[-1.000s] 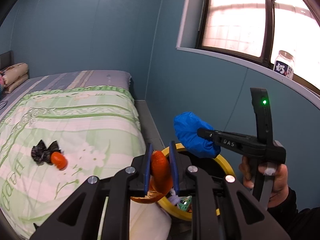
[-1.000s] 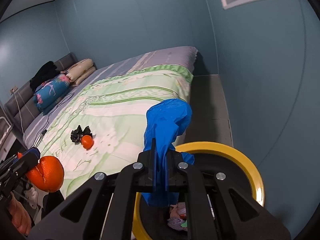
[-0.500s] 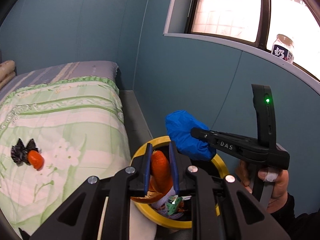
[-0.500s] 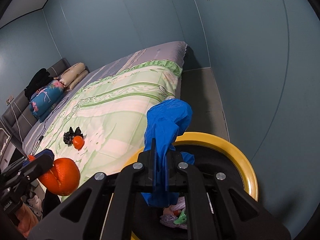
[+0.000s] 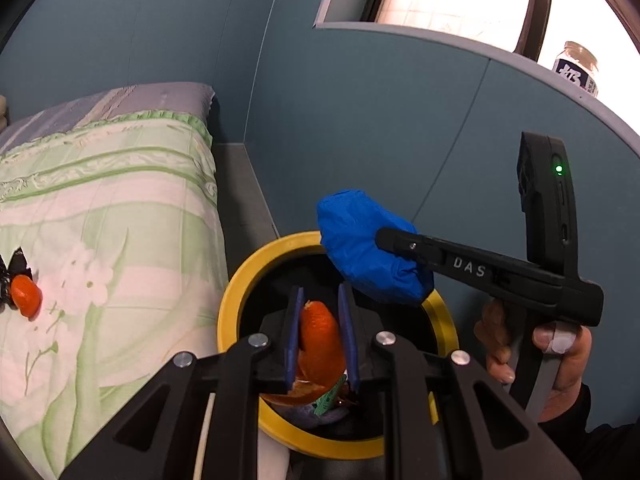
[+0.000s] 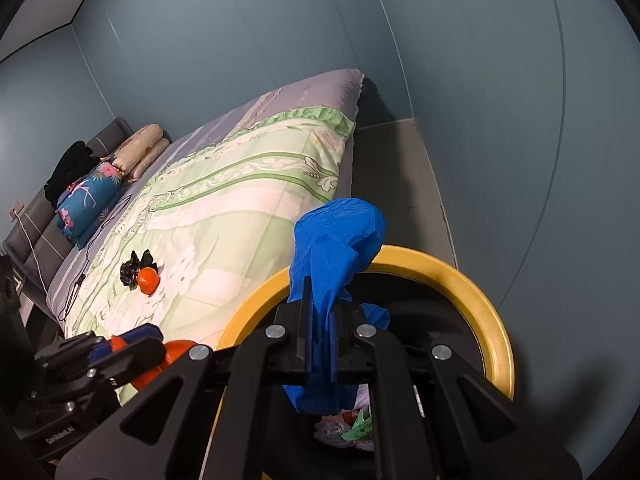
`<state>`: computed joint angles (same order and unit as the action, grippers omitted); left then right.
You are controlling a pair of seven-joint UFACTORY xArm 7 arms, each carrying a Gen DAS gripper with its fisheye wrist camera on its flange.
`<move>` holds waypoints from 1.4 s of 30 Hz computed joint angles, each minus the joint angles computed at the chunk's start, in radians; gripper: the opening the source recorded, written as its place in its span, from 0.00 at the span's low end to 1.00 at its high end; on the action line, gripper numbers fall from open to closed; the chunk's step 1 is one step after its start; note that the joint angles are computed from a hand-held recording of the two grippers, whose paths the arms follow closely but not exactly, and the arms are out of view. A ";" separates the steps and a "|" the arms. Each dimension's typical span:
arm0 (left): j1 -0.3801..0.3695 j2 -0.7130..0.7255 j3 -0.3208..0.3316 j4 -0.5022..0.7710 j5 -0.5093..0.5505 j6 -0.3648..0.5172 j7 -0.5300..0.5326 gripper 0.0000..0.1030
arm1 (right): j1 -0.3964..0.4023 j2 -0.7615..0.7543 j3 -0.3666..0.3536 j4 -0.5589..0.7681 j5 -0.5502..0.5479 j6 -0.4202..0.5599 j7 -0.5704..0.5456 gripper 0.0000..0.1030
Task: Collect trash
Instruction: 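Open the left tool over the bin to drop the peel while the right tool drops the glove, then move both open tools back over the black bag and orange peel on the bed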
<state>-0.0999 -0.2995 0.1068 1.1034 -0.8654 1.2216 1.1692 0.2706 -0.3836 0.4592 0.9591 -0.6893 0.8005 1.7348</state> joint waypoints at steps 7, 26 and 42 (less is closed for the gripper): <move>0.007 0.015 0.003 0.008 -0.011 0.017 -0.011 0.44 | -0.004 -0.016 -0.005 -0.024 0.015 0.013 0.032 0.06; 0.124 0.121 0.049 0.187 -0.090 -0.033 -0.029 0.58 | -0.017 -0.025 0.021 0.018 -0.002 0.063 0.039 0.38; 0.281 0.298 0.029 0.400 -0.098 -0.149 -0.071 0.65 | 0.065 0.220 -0.012 0.270 -0.173 0.036 -0.048 0.49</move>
